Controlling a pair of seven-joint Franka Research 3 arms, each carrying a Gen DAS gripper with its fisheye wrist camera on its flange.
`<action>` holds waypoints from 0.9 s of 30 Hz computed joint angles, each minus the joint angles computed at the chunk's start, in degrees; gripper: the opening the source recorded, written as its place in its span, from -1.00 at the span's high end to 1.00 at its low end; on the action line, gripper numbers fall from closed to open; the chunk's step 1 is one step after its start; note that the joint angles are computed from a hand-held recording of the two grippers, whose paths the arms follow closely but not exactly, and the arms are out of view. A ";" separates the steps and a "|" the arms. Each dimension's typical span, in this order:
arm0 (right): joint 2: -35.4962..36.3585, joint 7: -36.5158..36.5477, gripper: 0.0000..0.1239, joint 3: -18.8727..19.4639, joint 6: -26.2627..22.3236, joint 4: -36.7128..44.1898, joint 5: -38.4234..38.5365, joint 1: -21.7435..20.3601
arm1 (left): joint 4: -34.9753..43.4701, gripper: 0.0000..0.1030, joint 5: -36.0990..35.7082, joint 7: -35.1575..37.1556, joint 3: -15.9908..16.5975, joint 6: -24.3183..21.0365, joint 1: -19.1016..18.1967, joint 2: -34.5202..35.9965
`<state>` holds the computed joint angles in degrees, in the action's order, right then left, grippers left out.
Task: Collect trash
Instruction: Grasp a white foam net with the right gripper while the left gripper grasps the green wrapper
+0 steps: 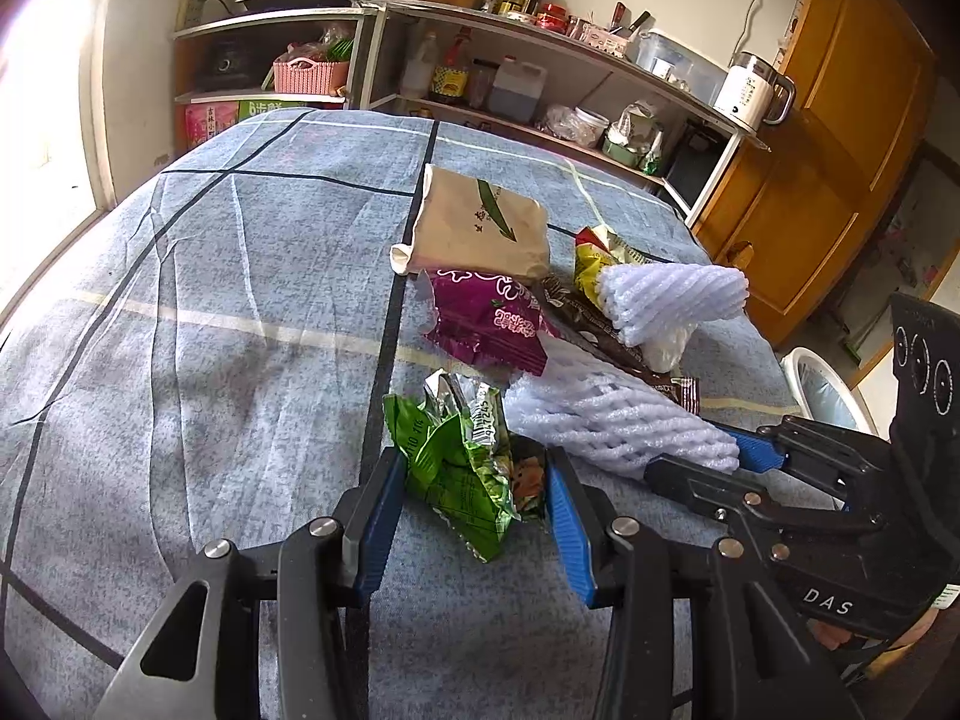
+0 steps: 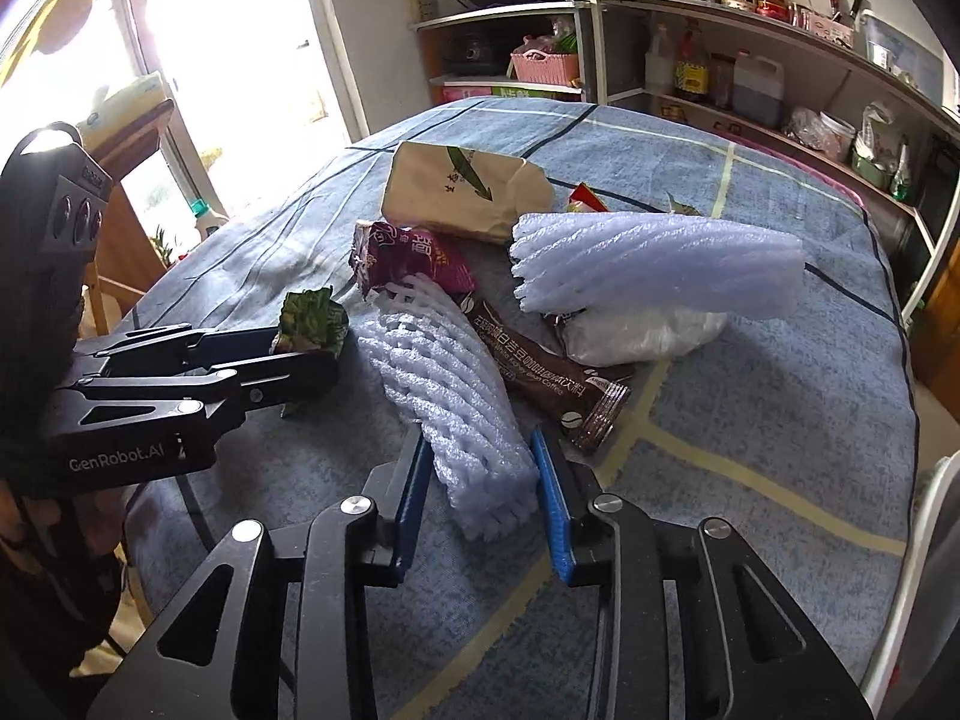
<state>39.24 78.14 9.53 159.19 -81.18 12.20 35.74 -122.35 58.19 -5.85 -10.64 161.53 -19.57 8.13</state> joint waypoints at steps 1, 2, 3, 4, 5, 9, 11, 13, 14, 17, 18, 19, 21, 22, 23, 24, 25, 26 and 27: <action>-0.29 -0.23 0.51 0.26 0.29 -0.47 0.28 -0.26 | 0.00 0.09 0.07 -0.07 -0.03 0.05 -0.05 -0.06; -0.56 -0.25 0.53 0.31 0.41 -0.84 0.44 -0.35 | -0.01 0.09 0.14 -0.09 -0.07 0.02 -0.10 -0.14; -0.78 -0.17 0.54 0.27 0.52 -1.13 0.53 -0.34 | -0.01 0.09 0.24 -0.08 -0.13 -0.16 -0.20 -0.26; -1.18 -0.21 0.54 0.38 1.04 -1.82 0.76 -0.47 | -0.03 0.09 0.29 0.12 -0.25 -0.38 -0.28 -0.39; -1.49 -0.10 0.55 0.36 1.37 -2.32 0.88 -0.46 | 0.03 0.10 0.21 0.36 -0.38 -0.67 -0.35 -0.48; -2.99 0.00 0.57 0.72 3.24 -4.84 1.36 -0.66 | 0.06 0.10 0.81 0.10 -0.74 -1.44 -0.63 -1.15; -3.92 0.19 0.57 0.63 4.15 -6.27 1.46 -0.54 | 0.15 0.10 0.94 0.28 -1.02 -1.80 -0.70 -1.41; -5.12 0.14 0.58 0.96 5.45 -8.11 1.95 -0.87 | 0.12 0.10 1.46 0.00 -1.26 -2.20 -0.88 -1.81; -5.65 0.34 0.58 0.98 5.91 -8.88 2.18 -0.95 | 0.20 0.10 1.62 0.08 -1.42 -2.36 -0.93 -1.93; -7.33 0.88 0.58 1.23 7.69 -11.35 3.03 -1.46 | 0.53 0.10 2.07 0.14 -1.92 -2.93 -1.22 -2.18; -7.88 1.21 0.58 1.16 8.37 -12.17 3.23 -1.49 | 0.68 0.10 2.03 0.36 -2.07 -3.09 -1.30 -2.19; -8.36 1.68 0.58 0.95 8.94 -12.88 3.34 -1.44 | 0.85 0.10 2.10 0.50 -2.22 -3.33 -1.44 -2.22; -9.45 2.23 0.58 1.03 10.18 -14.55 3.80 -1.77 | 1.21 0.10 2.32 0.95 -2.50 -3.38 -1.70 -2.25; -10.06 2.70 0.58 0.91 10.62 -15.39 3.97 -1.82 | 1.33 0.10 2.43 1.08 -2.57 -3.50 -1.81 -2.34; -10.70 3.06 0.58 0.79 11.26 -16.32 4.03 -1.84 | 1.56 0.10 2.66 1.16 -2.66 -3.53 -1.94 -2.33; -11.24 3.11 0.58 0.91 11.88 -17.13 4.11 -2.04 | 1.88 0.10 2.72 1.46 -2.77 -3.63 -2.07 -2.26; -11.97 3.56 0.58 0.62 12.56 -18.13 4.06 -1.93 | 2.32 0.10 2.74 1.79 -2.92 -3.98 -2.29 -2.14; -12.55 4.06 0.58 0.28 13.07 -18.90 3.92 -1.78 | 2.62 0.10 2.76 2.06 -2.98 -4.02 -2.43 -2.03; -13.32 4.28 0.58 0.27 13.72 -20.01 3.96 -1.96 | 3.03 0.10 2.83 2.29 -3.06 -4.02 -2.62 -1.82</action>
